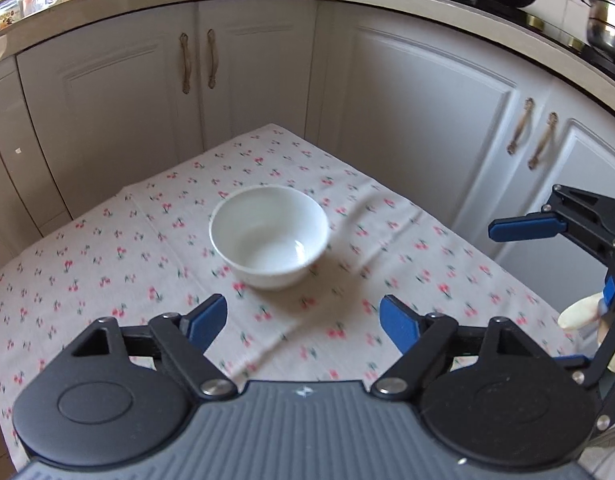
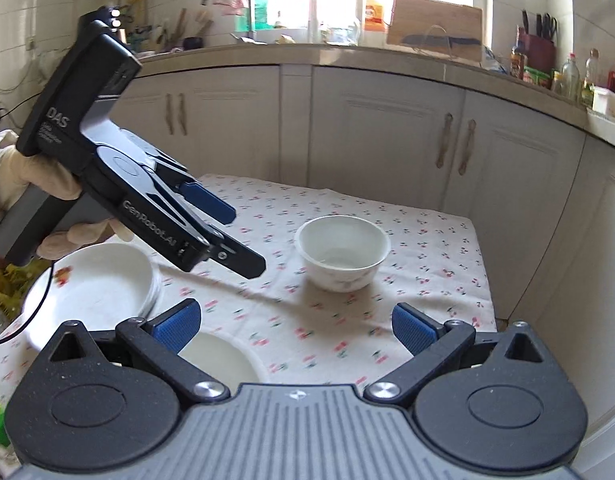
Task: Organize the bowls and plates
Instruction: 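Move the left gripper to the pink-decal white bowl and close on its rim, then lift the pink-decal bowl with the left gripper toward the bowl stack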
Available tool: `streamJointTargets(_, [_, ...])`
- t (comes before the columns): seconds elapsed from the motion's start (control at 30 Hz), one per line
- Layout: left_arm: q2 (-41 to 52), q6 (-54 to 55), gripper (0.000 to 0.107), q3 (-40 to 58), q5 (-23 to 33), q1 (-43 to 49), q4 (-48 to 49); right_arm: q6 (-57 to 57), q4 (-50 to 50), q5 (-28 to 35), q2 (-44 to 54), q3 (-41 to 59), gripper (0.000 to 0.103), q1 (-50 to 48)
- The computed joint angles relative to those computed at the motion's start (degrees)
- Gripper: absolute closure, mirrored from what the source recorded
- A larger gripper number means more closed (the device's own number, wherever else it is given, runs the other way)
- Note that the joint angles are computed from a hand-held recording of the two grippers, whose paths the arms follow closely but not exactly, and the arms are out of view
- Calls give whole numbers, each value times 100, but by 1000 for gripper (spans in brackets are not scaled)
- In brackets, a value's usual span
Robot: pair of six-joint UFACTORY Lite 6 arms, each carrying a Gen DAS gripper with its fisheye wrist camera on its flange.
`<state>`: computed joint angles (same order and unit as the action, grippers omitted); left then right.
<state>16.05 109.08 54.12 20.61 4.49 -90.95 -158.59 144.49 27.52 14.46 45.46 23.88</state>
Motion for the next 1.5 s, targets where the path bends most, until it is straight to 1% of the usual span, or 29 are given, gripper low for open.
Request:
streamJointTargets(0.13, [741, -122, 23, 783, -78, -71, 28, 575, -537, -149, 746, 872, 0, -171])
streamJointTargets(0.17, [923, -229, 23, 981, -85, -77, 103, 844, -837, -199, 951, 1145, 0, -228])
streamJointTargets(0.37, [1967, -1194, 23, 2187, -98, -76, 859, 1433, -1453, -509, 2055, 2448, 0, -303])
streamJointTargets(0.57, [2875, -2341, 23, 3362, -70, -70, 1934, 2410, -2467, -889, 2986, 3633, 0, -242])
streamJointTargets(0.8, [3804, -3479, 23, 4629, 233, -44, 2883, 3483, -3599, -1112, 3856, 4761, 2, -170])
streamJointTargets(0.9, [4142, -3906, 25, 5086, 326, -57, 3284, 3865, -3995, -1308, 4156, 5192, 4, -100])
streamJointTargets(1.0, [4367, -4089, 27, 5370, 409, -56, 3467, 4420, -4584, -1330, 4450, 5603, 8, -72])
streamJointTargets(1.07, [4508, -4160, 31, 5539, 483, -44, 3519, 4795, -4947, -1358, 4621, 5849, 11, -49])
streamJointTargets(1.1, [4564, -4178, 31, 5605, 523, -36, 3534, 4976, -5131, -1359, 4701, 5961, 13, -41])
streamJointTargets(1.13, [4594, -4167, 31, 5631, 534, -36, 3536, 5010, -5169, -1367, 4757, 6030, 15, -30])
streamJointTargets(1.2, [4662, -4153, 32, 5689, 538, -40, 3558, 5039, -5195, -1371, 4844, 6137, 15, -10])
streamJointTargets(1.23, [4698, -4141, 34, 5724, 561, -36, 3559, 4983, -5139, -1378, 4872, 6164, 17, 0])
streamJointTargets(1.37, [4781, -4089, 36, 5819, 662, -19, 3529, 4614, -4793, -1390, 4886, 6152, 21, 19])
streamJointTargets(1.5, [4781, -4045, 36, 5833, 682, -36, 3524, 4074, -4336, -1456, 4876, 6119, 21, 85])
